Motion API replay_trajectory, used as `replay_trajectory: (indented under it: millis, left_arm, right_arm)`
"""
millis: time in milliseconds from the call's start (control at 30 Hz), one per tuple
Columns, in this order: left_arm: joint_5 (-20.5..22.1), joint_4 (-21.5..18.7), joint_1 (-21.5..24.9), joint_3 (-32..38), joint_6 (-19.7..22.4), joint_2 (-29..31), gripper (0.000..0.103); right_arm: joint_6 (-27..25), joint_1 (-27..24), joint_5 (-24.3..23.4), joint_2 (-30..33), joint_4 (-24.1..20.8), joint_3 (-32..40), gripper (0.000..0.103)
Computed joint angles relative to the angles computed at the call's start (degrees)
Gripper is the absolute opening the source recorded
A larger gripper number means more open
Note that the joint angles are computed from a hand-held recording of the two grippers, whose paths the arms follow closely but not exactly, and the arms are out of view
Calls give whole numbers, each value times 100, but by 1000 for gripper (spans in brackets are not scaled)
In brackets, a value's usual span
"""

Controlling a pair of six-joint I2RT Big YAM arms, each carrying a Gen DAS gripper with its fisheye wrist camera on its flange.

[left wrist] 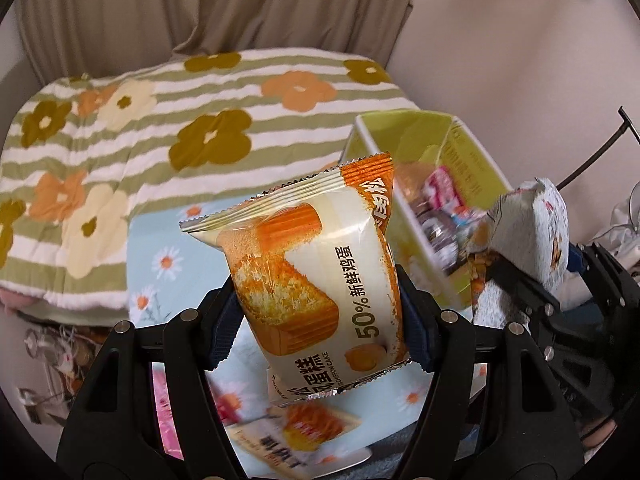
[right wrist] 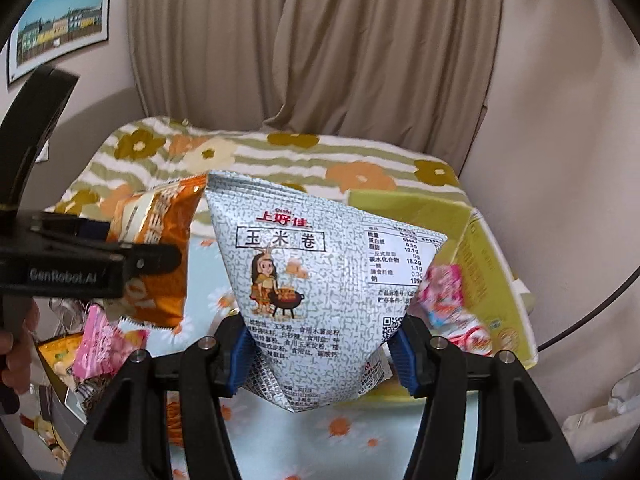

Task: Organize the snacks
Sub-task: 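Carry the cake packet and corn-roll bag over the box and release them inside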

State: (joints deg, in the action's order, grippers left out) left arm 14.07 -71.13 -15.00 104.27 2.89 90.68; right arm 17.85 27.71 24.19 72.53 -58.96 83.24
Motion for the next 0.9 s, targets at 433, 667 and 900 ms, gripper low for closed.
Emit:
replay_trajectory:
  millis: [433, 667, 900]
  left_arm:
    - [-833, -132, -1388, 1736, -1294, 1327, 65]
    - [-1098, -744, -1786, 3065, -1559, 2381, 65]
    - [-1183, -1651, -1870, 4743, -1441, 3574, 65]
  right_arm:
    - [-1643, -2130, -1758, -134, 306, 4, 54]
    - [-1971, -2881, -2579, 203, 308, 102, 54]
    - [-1877, -3234, -2899, 542, 268, 167, 54]
